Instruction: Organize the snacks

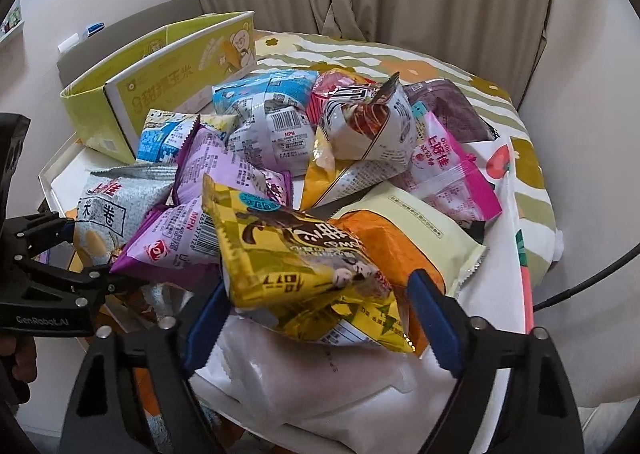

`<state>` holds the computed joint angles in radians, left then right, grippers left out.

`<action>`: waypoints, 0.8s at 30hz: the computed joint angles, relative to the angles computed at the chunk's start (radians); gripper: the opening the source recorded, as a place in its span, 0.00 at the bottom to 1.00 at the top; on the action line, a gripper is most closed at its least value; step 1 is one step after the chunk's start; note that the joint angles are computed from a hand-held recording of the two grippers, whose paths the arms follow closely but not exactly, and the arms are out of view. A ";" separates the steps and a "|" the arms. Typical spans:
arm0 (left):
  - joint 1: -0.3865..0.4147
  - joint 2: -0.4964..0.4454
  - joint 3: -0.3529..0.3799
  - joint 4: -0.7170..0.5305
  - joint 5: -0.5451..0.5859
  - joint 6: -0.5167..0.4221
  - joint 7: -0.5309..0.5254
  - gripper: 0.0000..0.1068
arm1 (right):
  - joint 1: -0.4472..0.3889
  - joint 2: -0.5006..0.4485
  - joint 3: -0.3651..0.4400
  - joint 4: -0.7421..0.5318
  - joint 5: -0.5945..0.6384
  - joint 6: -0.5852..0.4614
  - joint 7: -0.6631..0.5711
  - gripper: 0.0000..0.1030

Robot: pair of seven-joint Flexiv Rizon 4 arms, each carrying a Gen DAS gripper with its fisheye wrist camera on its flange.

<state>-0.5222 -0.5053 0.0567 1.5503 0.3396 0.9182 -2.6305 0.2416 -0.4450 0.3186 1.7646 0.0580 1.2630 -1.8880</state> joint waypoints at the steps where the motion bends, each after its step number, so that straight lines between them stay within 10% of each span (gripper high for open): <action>1: 0.000 0.002 0.000 0.003 0.001 0.003 -0.002 0.69 | -0.004 -0.004 0.007 -0.008 0.003 -0.010 -0.008 0.71; 24: -0.016 0.137 -0.010 0.026 0.114 -0.061 -0.086 0.62 | -0.021 0.065 0.023 -0.023 0.093 -0.023 0.003 0.65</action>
<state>-0.5379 -0.3684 0.0469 1.5759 0.4534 0.8574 -2.7164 0.2208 -0.3804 0.3419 1.7413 0.1507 1.2405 -1.8847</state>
